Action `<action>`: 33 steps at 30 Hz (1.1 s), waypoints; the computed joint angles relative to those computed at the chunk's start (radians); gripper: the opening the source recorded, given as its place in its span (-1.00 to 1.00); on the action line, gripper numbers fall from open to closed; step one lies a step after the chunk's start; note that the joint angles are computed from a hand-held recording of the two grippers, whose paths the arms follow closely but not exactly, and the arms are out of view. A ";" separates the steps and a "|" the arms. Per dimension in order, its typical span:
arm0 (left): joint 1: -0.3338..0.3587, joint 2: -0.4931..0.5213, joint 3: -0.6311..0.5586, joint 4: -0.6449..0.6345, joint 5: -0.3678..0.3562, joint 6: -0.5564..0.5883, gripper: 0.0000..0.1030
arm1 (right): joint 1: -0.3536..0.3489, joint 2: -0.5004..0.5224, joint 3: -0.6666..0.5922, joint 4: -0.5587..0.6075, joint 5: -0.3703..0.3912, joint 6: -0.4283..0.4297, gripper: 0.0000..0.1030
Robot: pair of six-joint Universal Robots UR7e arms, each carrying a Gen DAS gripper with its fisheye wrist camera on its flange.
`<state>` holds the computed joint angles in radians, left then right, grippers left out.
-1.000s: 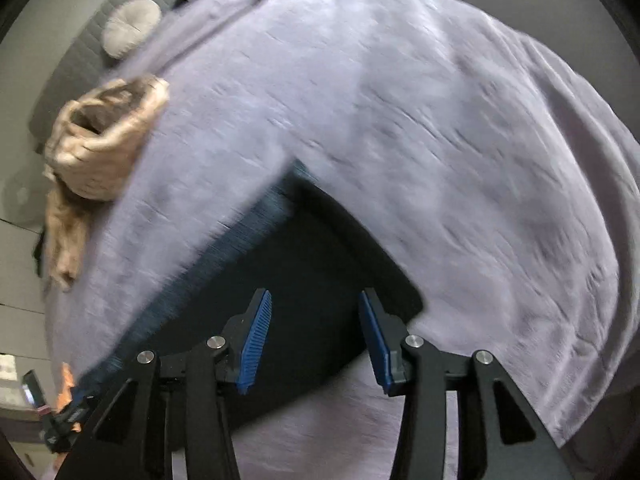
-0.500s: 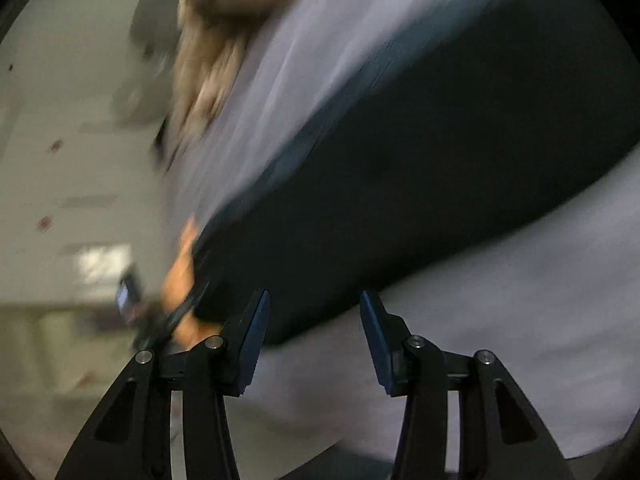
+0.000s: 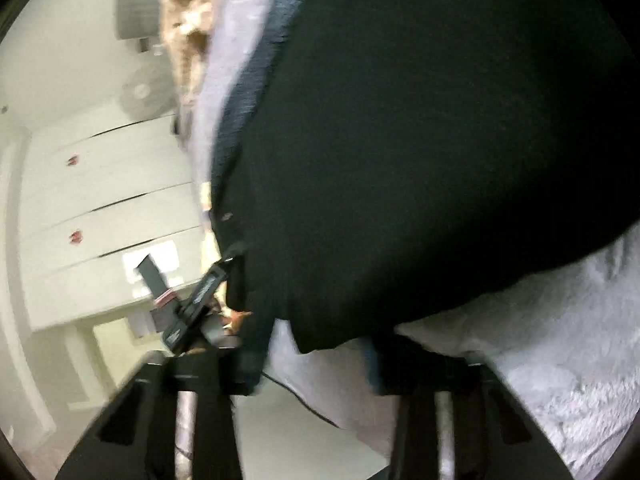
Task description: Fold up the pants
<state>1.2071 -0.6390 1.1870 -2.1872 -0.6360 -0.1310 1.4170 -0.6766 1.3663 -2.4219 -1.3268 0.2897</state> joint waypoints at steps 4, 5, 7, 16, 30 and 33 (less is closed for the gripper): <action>0.009 0.009 -0.032 0.011 -0.021 0.025 0.97 | 0.035 -0.036 -0.009 -0.046 0.068 -0.055 -0.83; 0.014 0.016 -0.042 0.002 -0.020 0.038 0.99 | 0.046 -0.044 -0.016 -0.038 0.049 -0.078 -0.83; 0.017 0.026 -0.052 0.007 -0.011 0.044 1.00 | 0.057 -0.045 -0.033 0.028 -0.043 -0.103 -0.82; -0.022 0.035 -0.102 -0.001 -0.051 0.075 1.00 | 0.017 -0.057 0.026 0.036 -0.127 -0.040 -0.33; 0.042 0.241 -0.479 0.218 0.106 -0.051 1.00 | 0.020 -0.083 0.030 0.088 -0.169 -0.033 -0.51; 0.033 0.155 -0.377 0.230 0.110 -0.121 1.00 | 0.047 -0.085 -0.011 0.164 -0.237 -0.076 -0.28</action>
